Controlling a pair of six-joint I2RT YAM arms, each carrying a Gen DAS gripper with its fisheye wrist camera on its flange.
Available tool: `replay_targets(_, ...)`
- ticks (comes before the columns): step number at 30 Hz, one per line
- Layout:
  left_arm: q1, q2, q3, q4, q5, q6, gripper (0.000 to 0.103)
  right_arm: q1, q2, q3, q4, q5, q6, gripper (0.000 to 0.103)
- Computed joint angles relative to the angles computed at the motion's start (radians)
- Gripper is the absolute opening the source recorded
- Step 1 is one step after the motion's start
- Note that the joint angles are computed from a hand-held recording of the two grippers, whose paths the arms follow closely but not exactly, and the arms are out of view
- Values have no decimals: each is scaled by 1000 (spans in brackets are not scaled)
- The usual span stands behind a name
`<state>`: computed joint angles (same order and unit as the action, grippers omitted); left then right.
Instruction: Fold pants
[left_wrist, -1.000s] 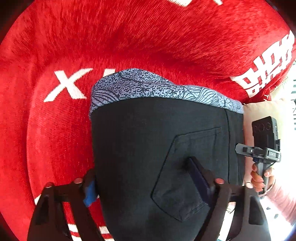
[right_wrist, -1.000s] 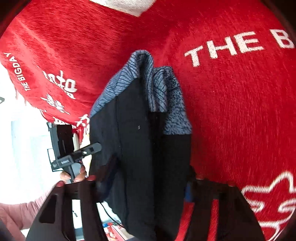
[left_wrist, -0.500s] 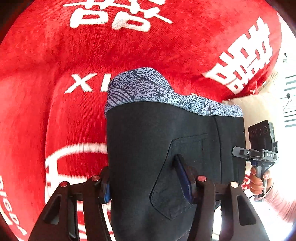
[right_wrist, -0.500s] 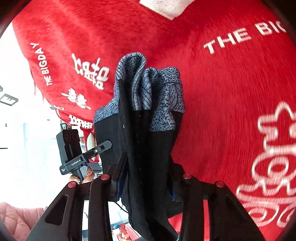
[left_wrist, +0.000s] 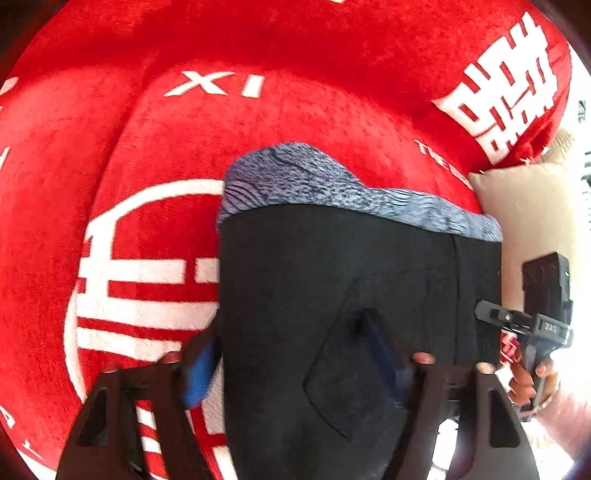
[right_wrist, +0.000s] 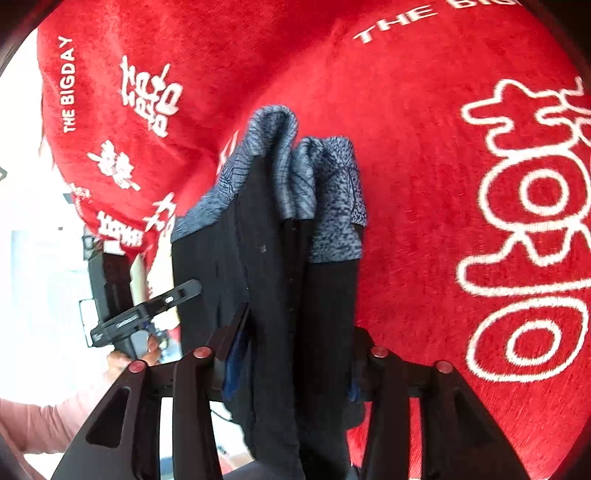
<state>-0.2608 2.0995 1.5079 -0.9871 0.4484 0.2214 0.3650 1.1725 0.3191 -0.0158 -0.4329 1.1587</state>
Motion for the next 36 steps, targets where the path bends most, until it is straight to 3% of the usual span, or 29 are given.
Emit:
replay_targets(2, -9, -23, -35, 48, -54, -23, 100, 36, 20, 47, -79, 72, -25, 60)
replay_targets(7, -39, -86, -87, 84, -158, -54, 102, 127, 92, 235, -375, 256, -53, 83)
replay_targets(12, -81, -173, -134, 87, -302, -44, 102, 228, 151, 396, -633, 390, 77, 86)
replay_targets(20, -118, -346, -212, -12, -376, -54, 102, 421, 231, 680, -1004, 508, 248, 87)
replay_targets(23, -136, -415, -204, -66, -392, -69, 102, 500, 256, 774, -1093, 544, 325, 103)
replay_targets(28, -150, -499, -143, -200, -394, -56, 102, 605, 332, 966, -1252, 589, 455, 103)
replay_targets(36, -130, -573, -92, -319, -416, 4, 102, 677, 438, 1196, -1399, 568, 526, 103)
